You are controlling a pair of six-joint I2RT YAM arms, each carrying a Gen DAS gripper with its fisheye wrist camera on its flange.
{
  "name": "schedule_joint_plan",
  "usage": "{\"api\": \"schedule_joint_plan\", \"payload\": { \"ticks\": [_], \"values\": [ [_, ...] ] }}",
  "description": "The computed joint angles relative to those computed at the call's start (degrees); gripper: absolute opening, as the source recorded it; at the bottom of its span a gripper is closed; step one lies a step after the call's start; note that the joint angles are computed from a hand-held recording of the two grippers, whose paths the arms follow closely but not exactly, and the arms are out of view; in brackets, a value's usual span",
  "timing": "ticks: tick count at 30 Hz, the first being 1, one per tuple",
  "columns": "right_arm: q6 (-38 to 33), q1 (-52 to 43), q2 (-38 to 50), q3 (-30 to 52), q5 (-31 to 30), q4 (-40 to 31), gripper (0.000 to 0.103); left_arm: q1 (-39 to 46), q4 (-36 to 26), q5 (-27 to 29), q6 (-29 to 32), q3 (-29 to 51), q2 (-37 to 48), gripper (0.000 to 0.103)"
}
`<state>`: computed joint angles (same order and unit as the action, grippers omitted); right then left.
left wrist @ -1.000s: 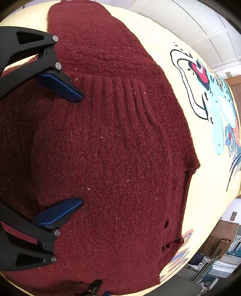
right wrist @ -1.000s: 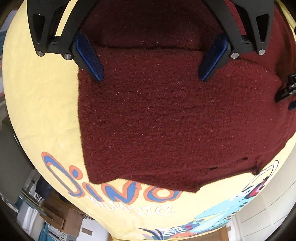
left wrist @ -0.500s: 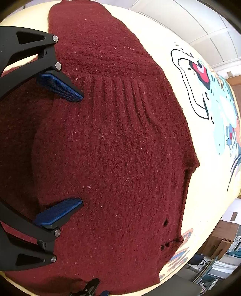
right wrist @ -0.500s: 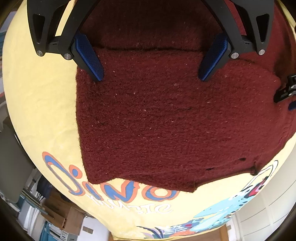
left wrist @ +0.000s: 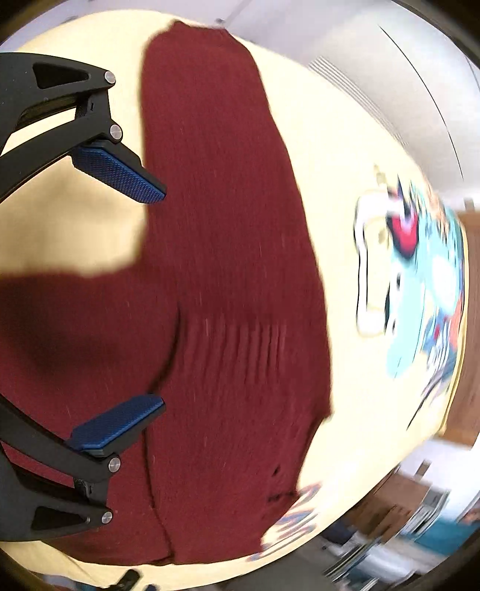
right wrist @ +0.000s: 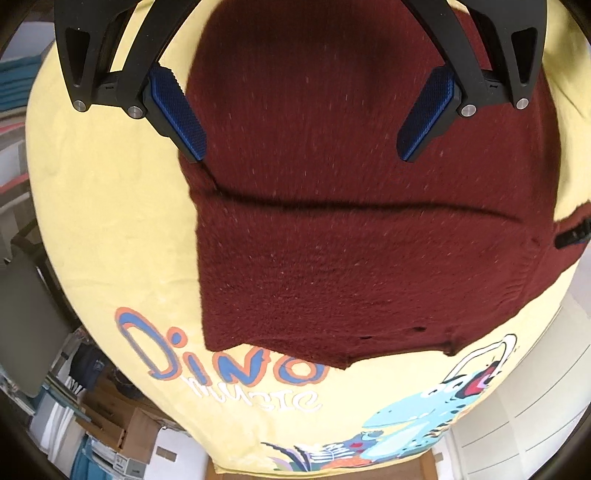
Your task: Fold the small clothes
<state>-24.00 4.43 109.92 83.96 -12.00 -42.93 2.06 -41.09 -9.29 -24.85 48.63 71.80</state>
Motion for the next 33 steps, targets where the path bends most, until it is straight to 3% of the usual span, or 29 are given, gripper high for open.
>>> {"api": "schedule_joint_plan", "payload": {
  "ticks": [5,9,16,22,30,31,33],
  "values": [
    [0.2,-1.4,-5.5,-5.3,-1.0,0.5,0.102,14.2,-5.0,1.9,3.9,-4.1,-8.4,0.102],
    [1.2,-2.2,-7.0,-8.2,-1.2,1.4,0.102,31.8,-5.1,6.4,8.2,-7.6,-11.2,0.102],
    [1.2,-2.6,-6.5,-10.6,-0.9,2.3,0.102,55.4,-2.4,14.0,9.8,-5.2,-2.8,0.102],
    [2.2,-4.1,-3.8,-9.4,-1.0,3.0,0.102,59.7,1.0,13.2,6.0,-2.4,4.9,0.102],
    [1.1,-6.0,-0.8,-6.5,-0.4,2.0,0.102,60.2,5.4,13.3,8.5,-0.1,14.4,0.101],
    [1.2,-6.1,-0.4,-6.0,-0.4,1.9,0.102,60.2,6.3,13.5,8.9,-0.2,14.8,0.098],
    [1.1,-6.3,0.2,-5.3,-0.4,1.8,0.102,60.4,6.4,14.1,11.0,-0.4,14.0,0.078]
  ]
}}
